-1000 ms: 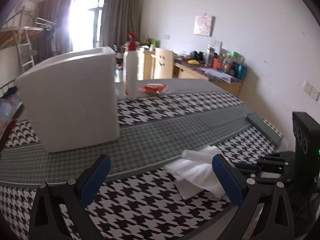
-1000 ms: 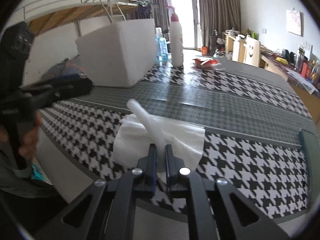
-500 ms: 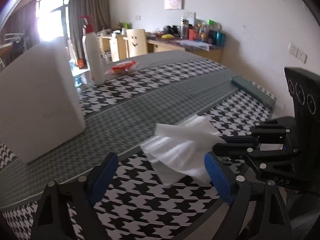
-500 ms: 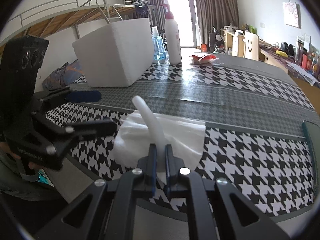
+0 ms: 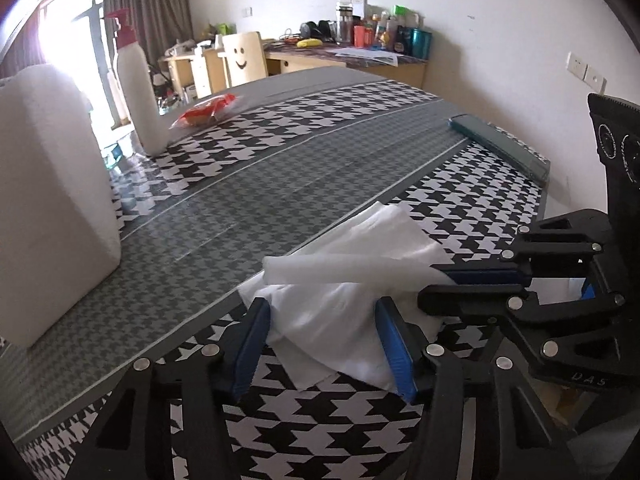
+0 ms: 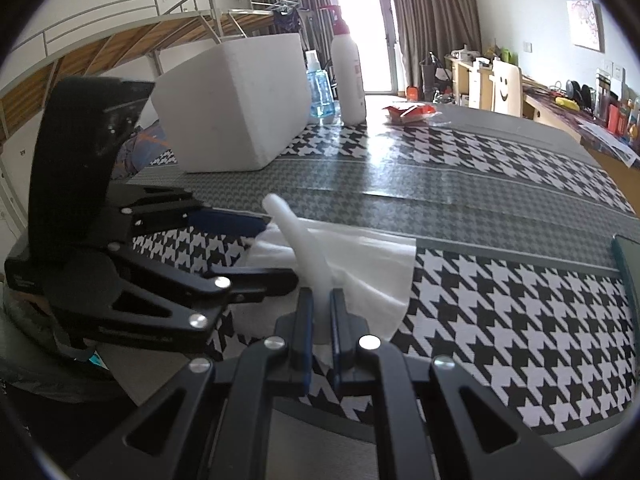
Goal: Organize soft objects
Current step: 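Close the left tool on the tissue edge while the right tool holds it, then lift the white tissue with the left tool as the right tool releases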
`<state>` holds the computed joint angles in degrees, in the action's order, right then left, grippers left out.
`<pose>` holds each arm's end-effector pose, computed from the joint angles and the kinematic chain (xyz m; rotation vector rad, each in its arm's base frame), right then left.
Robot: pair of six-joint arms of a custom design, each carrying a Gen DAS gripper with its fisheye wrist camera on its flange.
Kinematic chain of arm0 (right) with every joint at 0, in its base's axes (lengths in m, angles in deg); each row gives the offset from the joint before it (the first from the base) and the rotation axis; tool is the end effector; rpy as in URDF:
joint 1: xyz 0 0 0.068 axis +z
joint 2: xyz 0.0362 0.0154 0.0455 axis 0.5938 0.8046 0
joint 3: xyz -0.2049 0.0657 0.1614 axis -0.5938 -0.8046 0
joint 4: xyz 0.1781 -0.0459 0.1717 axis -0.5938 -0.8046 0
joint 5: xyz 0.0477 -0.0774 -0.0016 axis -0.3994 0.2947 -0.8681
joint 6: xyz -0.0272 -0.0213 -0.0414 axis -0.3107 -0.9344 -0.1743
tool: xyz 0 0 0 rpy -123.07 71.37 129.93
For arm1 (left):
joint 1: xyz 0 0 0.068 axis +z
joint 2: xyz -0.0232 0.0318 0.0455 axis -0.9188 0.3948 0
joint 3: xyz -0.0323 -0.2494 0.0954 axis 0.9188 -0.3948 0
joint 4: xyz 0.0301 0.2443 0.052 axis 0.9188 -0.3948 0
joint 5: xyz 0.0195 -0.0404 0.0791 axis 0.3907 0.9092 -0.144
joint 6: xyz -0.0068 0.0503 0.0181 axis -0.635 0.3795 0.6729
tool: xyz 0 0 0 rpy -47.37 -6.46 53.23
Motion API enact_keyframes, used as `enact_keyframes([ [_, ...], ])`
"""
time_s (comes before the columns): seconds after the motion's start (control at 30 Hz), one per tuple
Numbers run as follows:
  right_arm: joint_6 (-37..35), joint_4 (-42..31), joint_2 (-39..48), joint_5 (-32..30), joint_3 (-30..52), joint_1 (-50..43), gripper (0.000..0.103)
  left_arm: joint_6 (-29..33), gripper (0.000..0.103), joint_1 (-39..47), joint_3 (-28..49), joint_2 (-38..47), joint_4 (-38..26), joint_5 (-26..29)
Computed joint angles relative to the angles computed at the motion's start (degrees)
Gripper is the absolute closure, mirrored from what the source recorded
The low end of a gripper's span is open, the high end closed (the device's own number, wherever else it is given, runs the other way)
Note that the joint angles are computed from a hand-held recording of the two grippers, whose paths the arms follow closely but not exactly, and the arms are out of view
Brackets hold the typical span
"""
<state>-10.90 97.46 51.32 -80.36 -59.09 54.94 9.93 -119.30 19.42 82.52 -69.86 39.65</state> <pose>0.1875 0.0699 0.0799 -0.4415 2.2906 0.3965 0.1891 -0.2392 0.0933 0.8458 2.3322 -0.3143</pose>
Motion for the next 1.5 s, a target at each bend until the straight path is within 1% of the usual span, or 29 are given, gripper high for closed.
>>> enact_keyframes([
  [0.07, -0.1, 0.2, 0.0, 0.2, -0.3, 0.3, 0.092, 0.1, 0.048, -0.3, 0.3, 0.3, -0.2, -0.8],
  [0.1, -0.1, 0.3, -0.1, 0.1, -0.4, 0.3, 0.092, 0.3, 0.051, -0.5, 0.4, 0.4, -0.2, -0.9],
  [0.13, -0.1, 0.2, -0.1, 0.0, -0.4, 0.2, 0.092, 0.4, 0.059, -0.6, 0.4, 0.5, 0.0, -0.8],
  [0.17, -0.2, 0.2, 0.0, -0.1, -0.4, 0.2, 0.092, 0.6, 0.062, -0.7, 0.7, 0.7, -0.1, -0.6],
  [0.23, -0.3, 0.2, -0.3, 0.6, -0.5, 0.7, 0.092, 0.2, 0.079, -0.6, 0.9, 0.8, 0.1, -0.5],
  [0.27, -0.3, 0.3, -0.4, 0.9, -0.6, 1.0, 0.091, -0.1, 0.08, -0.4, 0.8, 0.8, 0.3, -0.2],
  [0.33, -0.6, 0.4, -0.7, 2.3, -0.8, 2.0, 0.09, -0.1, 0.085, -0.3, 0.7, 0.7, 0.4, -0.2],
  [0.4, -0.4, -0.2, -1.2, 3.7, -0.8, 2.9, 0.083, -0.2, 0.089, -0.2, 0.5, 0.5, 0.4, -0.2],
  [0.43, -0.4, -0.6, -1.7, 3.7, -0.9, 2.9, 0.081, -0.2, 0.091, -0.1, 0.4, 0.4, 0.3, -0.1],
  [0.5, -0.3, -1.7, -3.4, 3.8, -1.0, 3.0, 0.073, -0.3, 0.092, 0.1, 0.2, 0.3, 0.6, 0.4],
  [0.57, -0.5, -2.2, -4.8, 3.7, -1.2, 2.6, 0.068, -0.2, 0.092, 0.0, -0.1, 0.2, 0.8, 0.1],
  [0.7, -0.5, -4.4, -6.4, 2.8, -0.1, 2.6, 0.067, -0.3, 0.092, -0.1, -0.3, 0.1, 1.0, 0.1],
  [0.77, -0.4, -5.6, -5.4, 3.0, 1.4, 3.2, 0.067, -0.7, 0.092, 0.0, -0.4, 0.2, 1.1, 0.4],
  [0.93, -0.7, -5.4, -1.8, 3.8, 3.4, 4.9, 0.068, -0.8, 0.092, -0.2, -0.5, -0.1, 0.8, 0.3],
  [1.0, -1.1, -5.2, -0.7, 4.5, 3.9, 5.1, 0.078, -1.0, 0.092, 0.0, -0.7, -0.3, 0.8, 0.6],
  [1.03, -1.2, -5.2, -0.3, 5.0, 4.0, 5.2, 0.08, -1.0, 0.092, 0.2, -0.8, -0.3, 1.0, 0.9],
  [1.07, -1.2, -5.4, -0.1, 5.1, 4.3, 5.0, 0.088, -0.8, 0.092, 0.4, -0.8, -0.4, 1.0, 1.2],
  [1.1, -1.1, -5.7, -0.1, 4.7, 4.5, 4.4, 0.091, -0.9, 0.092, 0.5, -0.9, -0.4, 1.1, 1.3],
  [1.23, -0.3, -5.7, -1.3, 4.0, 4.0, 3.1, 0.093, -1.1, 0.094, 0.9, -1.9, -1.5, 2.1, 2.1],
  [1.33, 0.8, -6.5, -2.9, 2.5, 3.8, 2.0, 0.093, -1.1, 0.094, 0.9, -3.0, -3.0, 2.6, 1.4],
  [1.43, 2.2, -7.9, -6.7, -0.5, 2.9, -0.3, 0.093, -1.4, 0.094, 1.3, -3.6, -3.9, 2.2, 0.5],
  [1.5, 2.9, -8.9, -8.7, -1.0, 2.6, -1.1, 0.093, -1.8, 0.094, 1.8, -4.2, -4.6, 2.4, 0.2],
])
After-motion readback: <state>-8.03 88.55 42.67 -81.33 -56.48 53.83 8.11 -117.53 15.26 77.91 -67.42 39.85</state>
